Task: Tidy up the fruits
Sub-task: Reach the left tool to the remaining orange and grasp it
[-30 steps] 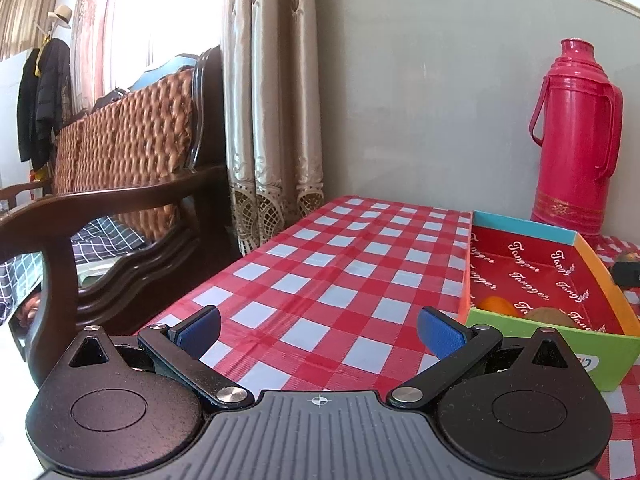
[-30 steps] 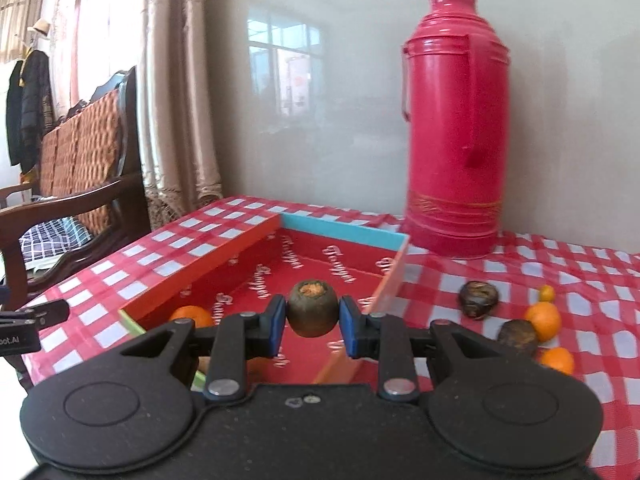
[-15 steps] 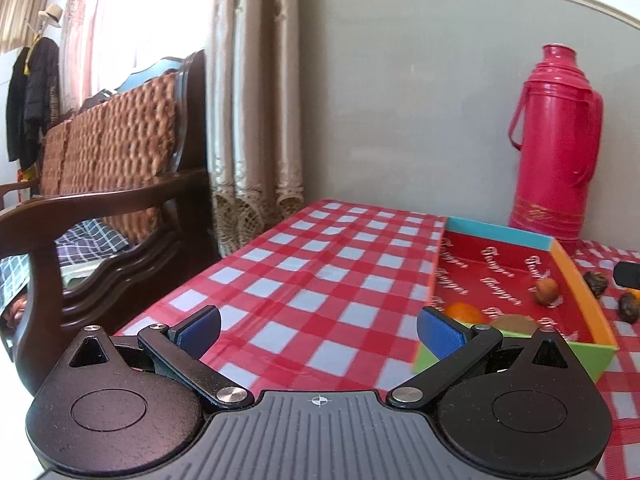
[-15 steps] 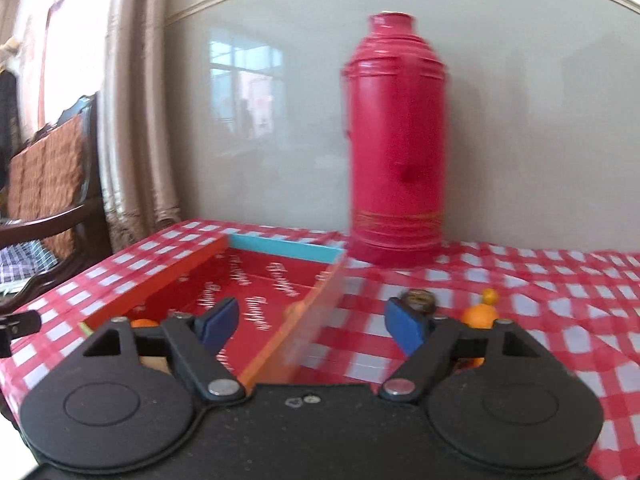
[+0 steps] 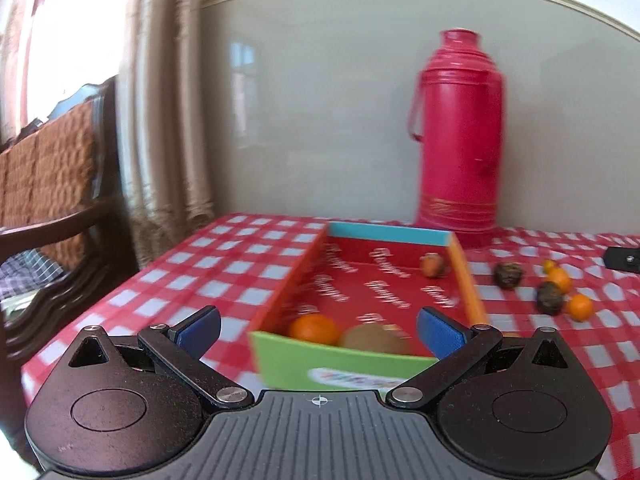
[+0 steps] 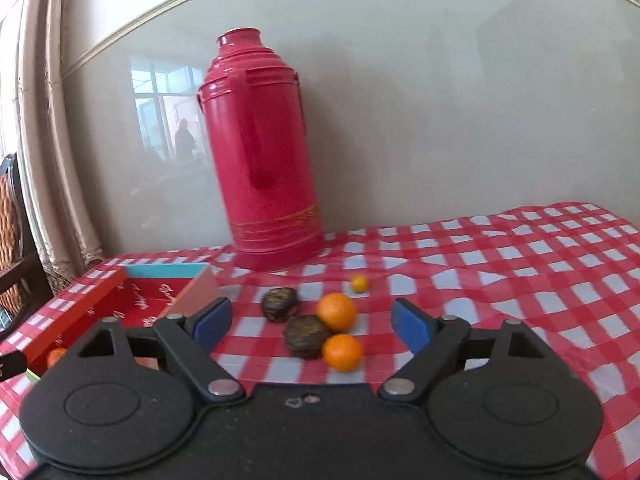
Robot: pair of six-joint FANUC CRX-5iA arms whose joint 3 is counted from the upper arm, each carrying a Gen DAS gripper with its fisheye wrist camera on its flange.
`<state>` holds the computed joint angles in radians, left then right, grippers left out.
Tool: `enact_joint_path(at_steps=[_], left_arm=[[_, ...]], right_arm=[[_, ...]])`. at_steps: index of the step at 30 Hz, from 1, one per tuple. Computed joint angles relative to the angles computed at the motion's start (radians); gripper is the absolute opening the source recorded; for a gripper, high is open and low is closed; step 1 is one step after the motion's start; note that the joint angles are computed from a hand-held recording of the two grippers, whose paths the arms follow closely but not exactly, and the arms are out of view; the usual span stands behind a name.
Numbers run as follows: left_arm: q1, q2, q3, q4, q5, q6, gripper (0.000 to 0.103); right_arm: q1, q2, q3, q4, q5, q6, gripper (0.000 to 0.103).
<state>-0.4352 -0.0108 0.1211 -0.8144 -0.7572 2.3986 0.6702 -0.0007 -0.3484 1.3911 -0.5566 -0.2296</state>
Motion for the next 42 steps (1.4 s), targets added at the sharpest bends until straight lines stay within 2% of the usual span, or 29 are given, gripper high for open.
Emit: enact_joint_path(at_steps=[7,10,13,16,21,28,32,34,35,42], left_arm=[[-0.055,0.062,0.058,0.026,0.025,-0.044,0.103],[-0.07,0.094,0.087,0.054,0.042,-0.074,0.103],[-0.082,0.132,0.122,0.094,0.058,-0.104,0.103],[-0.071,0.184,0.164,0.201,0.088,-0.148,0.103],[-0.105,0.269,0.253,0.231,0.05,-0.158,0.103],[-0.145,0.355,0.332,0.273,0.078,-0.224,0.103],[-0.167,0.419,0.411,0.284,0.051,-0.261,0.103],[-0.171,0.447,0.447,0.295,0.032,-0.278,0.095],[-0.166,0.463,0.465,0.321,0.023,-0.296,0.087],[-0.15,0.544,0.561,0.379,-0.036,-0.331,0.086]], right_arm=[[-0.034,-0.057,-0.066,0.004,-0.024,-0.015,0.08],[-0.04,-0.074,-0.079,-0.041,-0.047,0.012,0.08],[-0.056,-0.095,-0.109,-0.012,-0.055,-0.009,0.08],[-0.057,-0.105,-0.118,-0.065,-0.073,0.03,0.08],[-0.082,-0.134,-0.151,-0.044,-0.08,0.001,0.08],[-0.121,-0.155,-0.179,-0.045,-0.099,0.0,0.08],[-0.15,-0.169,-0.194,-0.048,-0.1,-0.014,0.08],[-0.165,-0.17,-0.196,-0.049,-0.096,-0.016,0.08],[-0.171,-0.168,-0.195,-0.052,-0.096,-0.014,0.08],[-0.217,-0.142,-0.178,-0.081,-0.077,-0.018,0.08]])
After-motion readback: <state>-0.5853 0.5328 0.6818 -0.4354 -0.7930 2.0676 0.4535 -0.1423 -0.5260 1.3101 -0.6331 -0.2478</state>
